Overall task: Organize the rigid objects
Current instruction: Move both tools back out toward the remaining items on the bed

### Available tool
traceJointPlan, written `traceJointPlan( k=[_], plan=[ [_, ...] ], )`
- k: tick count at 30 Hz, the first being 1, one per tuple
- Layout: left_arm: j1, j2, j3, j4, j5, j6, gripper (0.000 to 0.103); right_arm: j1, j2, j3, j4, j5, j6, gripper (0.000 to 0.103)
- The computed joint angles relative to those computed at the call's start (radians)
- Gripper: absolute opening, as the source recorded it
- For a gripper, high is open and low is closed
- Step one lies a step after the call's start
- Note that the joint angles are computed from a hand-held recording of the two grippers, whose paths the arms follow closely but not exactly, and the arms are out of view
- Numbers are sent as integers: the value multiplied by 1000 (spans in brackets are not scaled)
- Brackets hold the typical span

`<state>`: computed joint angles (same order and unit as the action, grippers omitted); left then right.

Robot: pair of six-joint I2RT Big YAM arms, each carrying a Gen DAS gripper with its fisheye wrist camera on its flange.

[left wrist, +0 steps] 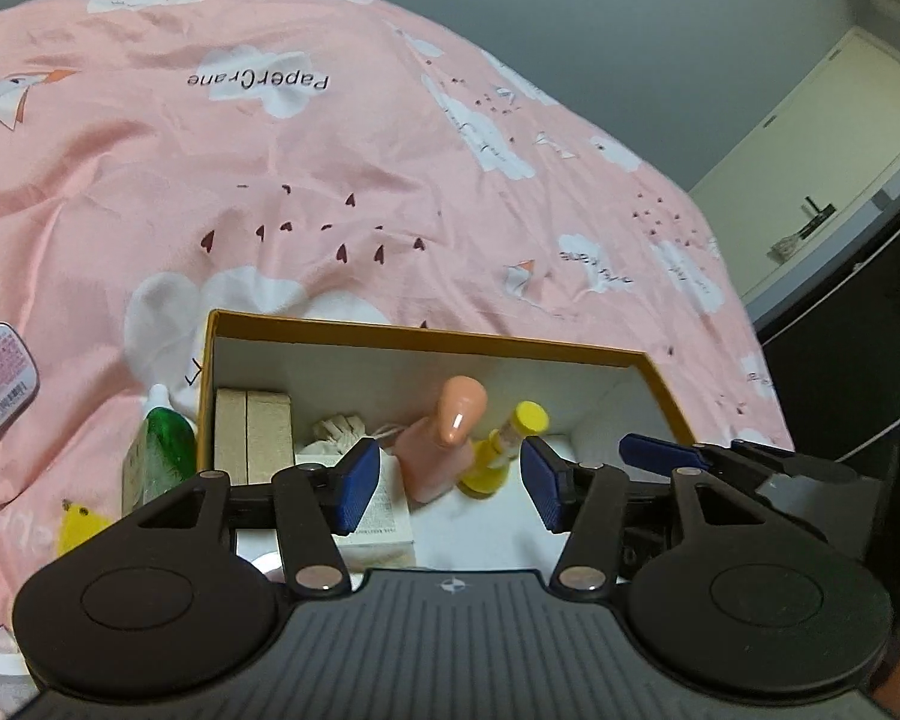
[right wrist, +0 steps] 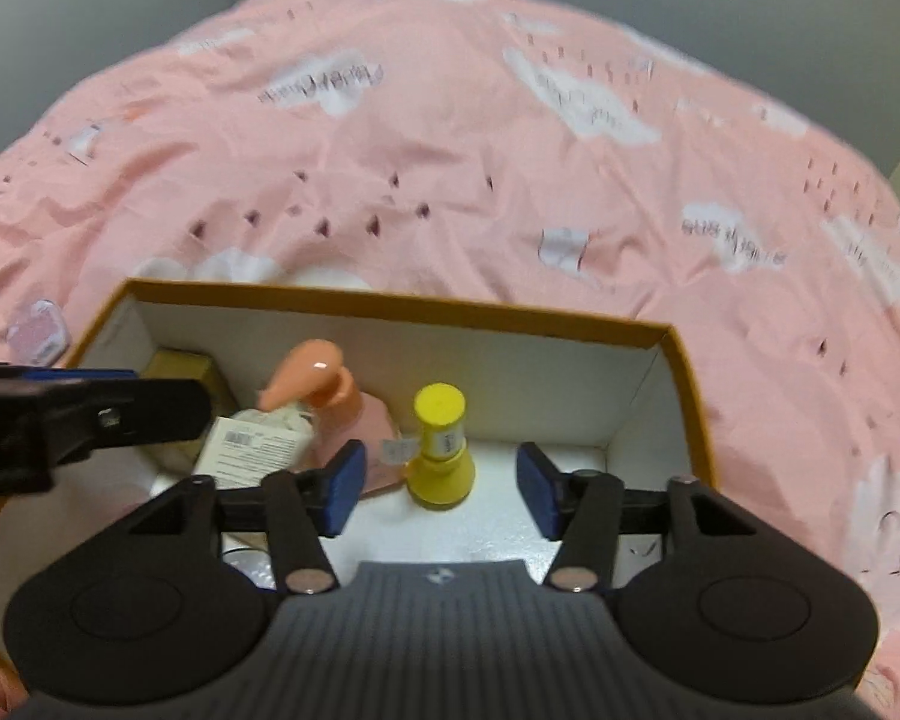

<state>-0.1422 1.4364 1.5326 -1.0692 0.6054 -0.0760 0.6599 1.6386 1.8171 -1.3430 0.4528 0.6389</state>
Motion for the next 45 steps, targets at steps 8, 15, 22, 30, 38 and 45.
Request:
traceJointPlan(
  k=[8, 15, 22, 30, 38, 45],
  plan=[
    [81, -104, -58, 14, 37, 78, 61, 138, -83, -60, 169, 75, 50, 62],
    [182, -228, -173, 90, 91, 154, 61, 247, -88, -80, 286, 145, 69, 63],
    [255, -279, -222, 48, 86, 227, 61, 318, -78, -79, 292, 137, 160, 63],
    [350, -272, -238, -104, 35, 382, 61, 374, -16, -15, 217, 101, 98, 63],
    [427, -239, -246, -264, -19, 532, 61, 371, 64, 56, 159, -85, -54, 62],
    [432, -221, -245, -280, -50, 545, 61, 356, 144, 164, 69, -162, -221, 62]
  ],
)
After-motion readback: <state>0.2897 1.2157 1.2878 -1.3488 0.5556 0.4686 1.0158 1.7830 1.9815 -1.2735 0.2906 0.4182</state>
